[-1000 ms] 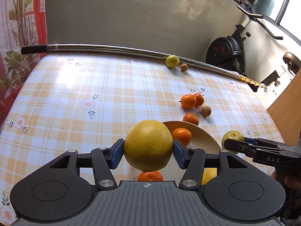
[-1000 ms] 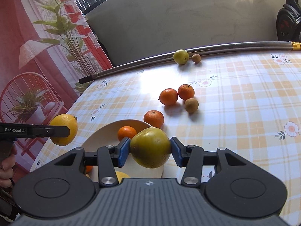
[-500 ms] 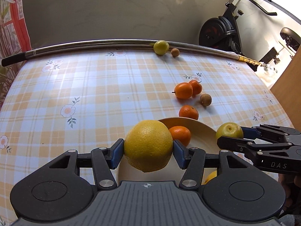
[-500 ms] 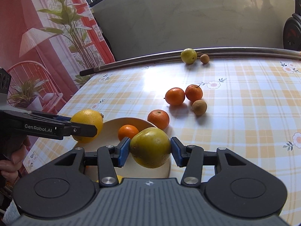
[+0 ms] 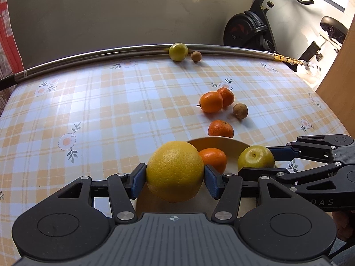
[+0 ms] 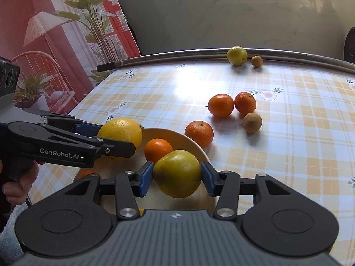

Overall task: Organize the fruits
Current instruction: 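Carry both fruits over the beige plate and open both grippers to release them, then reach the right gripper to a brown kiwi-like fruit and close on it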

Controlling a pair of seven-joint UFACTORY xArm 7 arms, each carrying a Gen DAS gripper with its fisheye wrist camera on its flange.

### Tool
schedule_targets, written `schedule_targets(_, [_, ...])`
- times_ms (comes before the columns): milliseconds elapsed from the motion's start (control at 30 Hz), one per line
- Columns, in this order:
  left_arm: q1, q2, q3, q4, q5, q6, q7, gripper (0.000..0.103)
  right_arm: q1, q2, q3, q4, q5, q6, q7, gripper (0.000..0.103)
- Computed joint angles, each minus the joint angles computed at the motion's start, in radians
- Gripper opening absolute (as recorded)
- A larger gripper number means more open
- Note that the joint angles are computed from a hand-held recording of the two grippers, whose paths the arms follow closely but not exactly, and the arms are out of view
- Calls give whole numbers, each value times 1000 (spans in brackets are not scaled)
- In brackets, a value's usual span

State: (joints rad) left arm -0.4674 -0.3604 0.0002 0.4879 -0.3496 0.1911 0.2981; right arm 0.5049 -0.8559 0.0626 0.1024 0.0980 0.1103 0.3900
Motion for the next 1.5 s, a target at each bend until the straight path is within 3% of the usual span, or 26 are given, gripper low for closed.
schedule_targets(300, [-46, -11, 53, -6, -61, 3, 75, 59, 11, 72, -23, 18, 0, -43, -15, 50])
schedule_targets(867, [-23, -16, 47, 17, -142, 46, 98, 59, 43, 76, -56, 7, 18, -75, -18, 51])
schedule_targets(1133, [28, -46, -8, -4, -67, 34, 31, 59, 25, -4, -37, -14, 17, -56, -5, 51])
schedule_targets(1500, [77, -126, -17, -12, 42, 45, -84, 59, -50, -186, -19, -53, 5, 35, 27, 51])
